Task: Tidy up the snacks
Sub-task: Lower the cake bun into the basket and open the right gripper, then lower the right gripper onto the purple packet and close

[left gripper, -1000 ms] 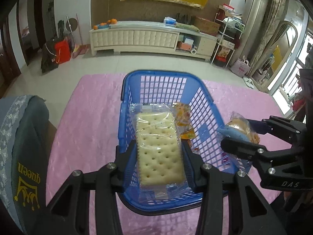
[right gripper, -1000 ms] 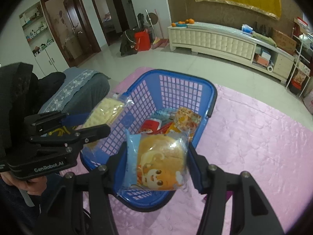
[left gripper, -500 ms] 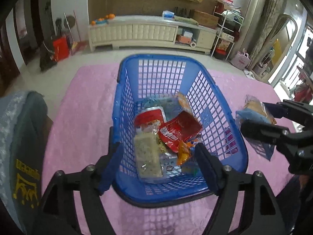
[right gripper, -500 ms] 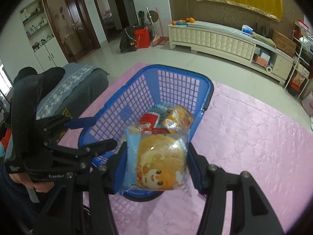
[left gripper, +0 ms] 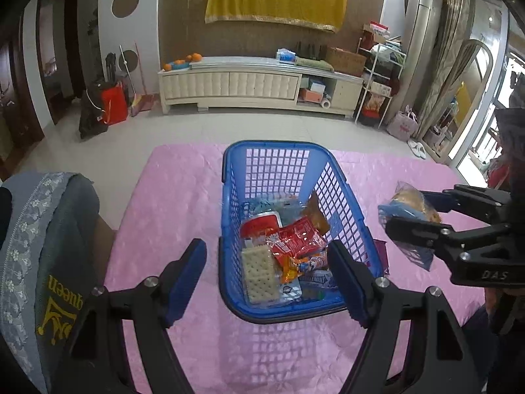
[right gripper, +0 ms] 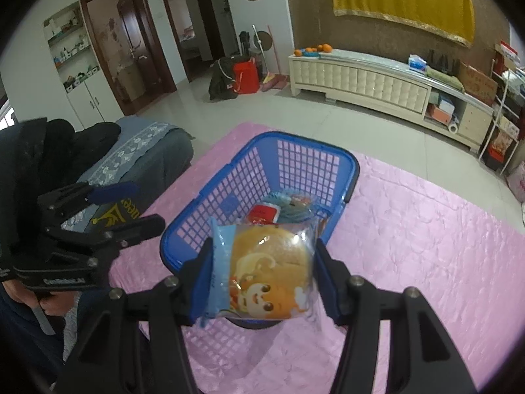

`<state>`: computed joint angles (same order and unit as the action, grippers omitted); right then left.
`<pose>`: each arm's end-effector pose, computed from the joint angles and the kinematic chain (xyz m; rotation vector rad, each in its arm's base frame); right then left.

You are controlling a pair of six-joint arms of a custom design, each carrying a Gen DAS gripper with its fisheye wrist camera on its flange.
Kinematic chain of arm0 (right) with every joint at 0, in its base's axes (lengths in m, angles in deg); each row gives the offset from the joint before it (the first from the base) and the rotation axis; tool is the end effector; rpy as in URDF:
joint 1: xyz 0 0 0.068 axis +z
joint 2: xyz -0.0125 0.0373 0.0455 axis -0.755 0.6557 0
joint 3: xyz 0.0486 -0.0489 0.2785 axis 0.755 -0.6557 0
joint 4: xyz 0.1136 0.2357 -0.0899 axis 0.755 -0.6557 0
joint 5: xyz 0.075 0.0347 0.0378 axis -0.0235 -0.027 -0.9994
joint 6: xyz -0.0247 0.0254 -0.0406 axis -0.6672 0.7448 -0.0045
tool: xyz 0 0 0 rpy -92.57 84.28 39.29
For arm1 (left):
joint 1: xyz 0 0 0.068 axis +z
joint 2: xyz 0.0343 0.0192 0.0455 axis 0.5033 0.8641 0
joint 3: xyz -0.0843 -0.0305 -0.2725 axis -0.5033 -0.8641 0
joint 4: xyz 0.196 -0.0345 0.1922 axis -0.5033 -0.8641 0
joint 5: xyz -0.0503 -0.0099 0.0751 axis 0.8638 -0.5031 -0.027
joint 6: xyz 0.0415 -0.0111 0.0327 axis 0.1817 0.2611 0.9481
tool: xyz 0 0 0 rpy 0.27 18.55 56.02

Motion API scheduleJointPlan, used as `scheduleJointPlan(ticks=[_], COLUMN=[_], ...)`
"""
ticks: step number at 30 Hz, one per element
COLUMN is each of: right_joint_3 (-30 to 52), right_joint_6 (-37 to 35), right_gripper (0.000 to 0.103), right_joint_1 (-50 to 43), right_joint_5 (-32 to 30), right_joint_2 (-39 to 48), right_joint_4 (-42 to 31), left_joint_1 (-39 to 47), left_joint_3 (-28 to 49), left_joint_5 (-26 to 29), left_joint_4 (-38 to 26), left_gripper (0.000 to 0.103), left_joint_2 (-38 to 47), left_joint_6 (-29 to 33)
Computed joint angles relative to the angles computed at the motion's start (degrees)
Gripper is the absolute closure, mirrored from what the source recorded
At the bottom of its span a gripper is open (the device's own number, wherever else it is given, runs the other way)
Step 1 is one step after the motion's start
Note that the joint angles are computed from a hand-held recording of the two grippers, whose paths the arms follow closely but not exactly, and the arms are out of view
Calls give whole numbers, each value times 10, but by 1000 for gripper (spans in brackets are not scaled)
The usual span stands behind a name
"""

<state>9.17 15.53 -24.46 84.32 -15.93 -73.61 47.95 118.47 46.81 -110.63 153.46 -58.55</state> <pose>0.2505 0.1135 0.3210 -0.3483 2.4403 0.2150 0.2623 0.0661 0.3448 0.3826 2.3936 -0.2900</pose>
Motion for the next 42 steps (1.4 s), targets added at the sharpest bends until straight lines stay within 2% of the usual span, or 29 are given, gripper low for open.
scheduleJointPlan(ticks=[4,18,32,34,36,38,42], right_joint_3=[27,172,281,298,308,301,278], right_joint_6=[-14,-59,-83,-84,-91,-92,-89], right_gripper=[42,42,42,38,19,11,6], right_joint_1=[1,-11,-11,-11,-8,-5,-7], right_joint_5=[-8,-22,7,7,13,25,28], right_joint_2=[32,231,372,388,395,386,358], right_joint_4=[4,-13,-30,-36,-40,-35,-35], left_joint_1=[4,18,22,22,25,28,30], left_joint_3=[15,92,112,114,114,116,103], left_joint_5=[-18,-34,-35,-37,-36,-29,-20], left_joint_4=[3,30,48,46,45,38,33], left_gripper=[29,29,29,29,29,29,29], left_joint_2=[20,145,207,207,207,206,186], left_joint_6=[-3,-33,-44,-43,-43,-41,-36])
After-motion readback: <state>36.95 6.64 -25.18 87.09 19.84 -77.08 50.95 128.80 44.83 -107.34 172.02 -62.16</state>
